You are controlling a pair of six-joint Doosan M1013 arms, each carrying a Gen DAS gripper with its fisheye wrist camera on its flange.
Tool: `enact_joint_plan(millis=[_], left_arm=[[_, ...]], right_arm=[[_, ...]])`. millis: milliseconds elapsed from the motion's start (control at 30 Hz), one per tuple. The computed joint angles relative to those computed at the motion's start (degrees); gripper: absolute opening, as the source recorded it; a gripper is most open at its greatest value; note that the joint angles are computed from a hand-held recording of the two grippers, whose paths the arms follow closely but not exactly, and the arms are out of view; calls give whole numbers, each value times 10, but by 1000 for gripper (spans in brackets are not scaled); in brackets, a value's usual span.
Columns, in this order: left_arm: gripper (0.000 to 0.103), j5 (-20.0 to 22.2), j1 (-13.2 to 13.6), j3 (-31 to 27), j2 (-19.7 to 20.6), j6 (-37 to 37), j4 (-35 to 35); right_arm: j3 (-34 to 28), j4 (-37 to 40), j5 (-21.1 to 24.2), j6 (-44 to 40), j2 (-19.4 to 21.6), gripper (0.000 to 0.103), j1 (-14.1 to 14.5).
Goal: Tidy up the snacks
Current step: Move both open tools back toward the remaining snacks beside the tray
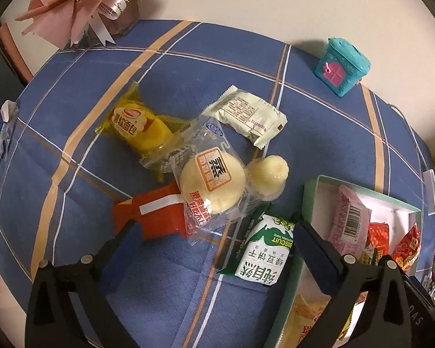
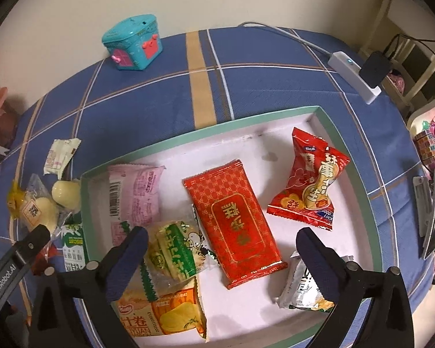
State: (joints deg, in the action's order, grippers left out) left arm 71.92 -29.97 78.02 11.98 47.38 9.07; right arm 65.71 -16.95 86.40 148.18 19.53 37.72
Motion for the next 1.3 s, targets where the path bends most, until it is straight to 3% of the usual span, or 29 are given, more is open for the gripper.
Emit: enact_joint_plan(millis=[567, 933, 1300], left_arm=[[103, -9, 13, -3, -17, -7, 38], [103, -32, 46, 13, -48, -15, 57], [103, -22, 81, 33, -49, -11, 35]], right_arm=[[-31, -14, -10, 2, 9, 103, 16], [-77, 4, -18, -26, 38, 103, 31], [-124, 30, -7, -73, 79, 103, 49]])
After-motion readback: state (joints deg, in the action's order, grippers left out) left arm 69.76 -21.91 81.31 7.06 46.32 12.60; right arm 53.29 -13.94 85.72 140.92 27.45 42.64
